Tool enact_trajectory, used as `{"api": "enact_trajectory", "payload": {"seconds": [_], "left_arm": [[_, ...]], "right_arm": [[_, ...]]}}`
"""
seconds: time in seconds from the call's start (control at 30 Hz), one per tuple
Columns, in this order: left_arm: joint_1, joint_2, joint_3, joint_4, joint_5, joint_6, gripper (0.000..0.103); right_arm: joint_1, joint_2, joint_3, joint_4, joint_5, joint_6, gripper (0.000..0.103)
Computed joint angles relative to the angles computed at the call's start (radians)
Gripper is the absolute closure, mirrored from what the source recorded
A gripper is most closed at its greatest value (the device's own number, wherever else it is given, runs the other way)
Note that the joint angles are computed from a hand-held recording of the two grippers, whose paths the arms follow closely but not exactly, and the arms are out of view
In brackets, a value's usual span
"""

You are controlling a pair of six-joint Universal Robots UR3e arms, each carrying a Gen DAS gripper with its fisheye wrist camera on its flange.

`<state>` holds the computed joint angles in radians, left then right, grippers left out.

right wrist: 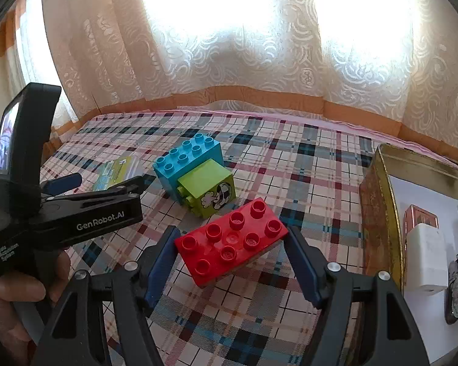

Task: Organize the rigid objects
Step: 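Move left tool to the green-and-white box while right tool approaches the red Lego brick, then grasp the green-and-white floss box with left tool while right tool grasps the red brick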

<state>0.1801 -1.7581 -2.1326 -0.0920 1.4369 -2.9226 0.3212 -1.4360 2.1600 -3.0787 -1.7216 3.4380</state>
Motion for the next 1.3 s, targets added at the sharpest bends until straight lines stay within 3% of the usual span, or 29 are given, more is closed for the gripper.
{"api": "enact_trajectory", "payload": {"seconds": [0.2, 0.57, 0.63, 0.73, 0.8, 0.87, 1.1, 1.3], "left_arm": [[0.005, -0.017, 0.029, -0.056, 0.006, -0.011, 0.004], [0.041, -0.024, 0.053, -0.139, -0.065, -0.007, 0.011], [0.044, -0.022, 0.051, -0.135, -0.069, -0.009, 0.015], [0.054, -0.011, 0.036, -0.122, -0.086, 0.000, 0.028], [0.059, -0.005, 0.027, -0.114, -0.098, 0.005, 0.043], [0.077, 0.010, 0.011, -0.110, -0.129, 0.010, 0.049], [0.116, 0.036, -0.017, -0.108, -0.187, 0.008, 0.050], [0.132, 0.085, -0.108, 0.045, -0.171, -0.031, 0.050]], "right_arm": [[0.001, 0.002, -0.009, 0.014, 0.003, -0.004, 0.031], [-0.002, 0.005, -0.013, 0.019, 0.010, -0.014, 0.031], [-0.002, 0.005, -0.013, 0.021, 0.012, -0.013, 0.031], [-0.007, 0.005, -0.013, 0.021, 0.020, -0.016, 0.031], [-0.009, 0.005, -0.012, 0.022, 0.023, -0.018, 0.031], [-0.012, 0.005, -0.013, 0.025, 0.027, -0.020, 0.031], [-0.008, 0.001, -0.003, 0.006, 0.021, -0.018, 0.031], [0.025, -0.011, 0.037, -0.096, -0.024, 0.002, 0.031]]}}
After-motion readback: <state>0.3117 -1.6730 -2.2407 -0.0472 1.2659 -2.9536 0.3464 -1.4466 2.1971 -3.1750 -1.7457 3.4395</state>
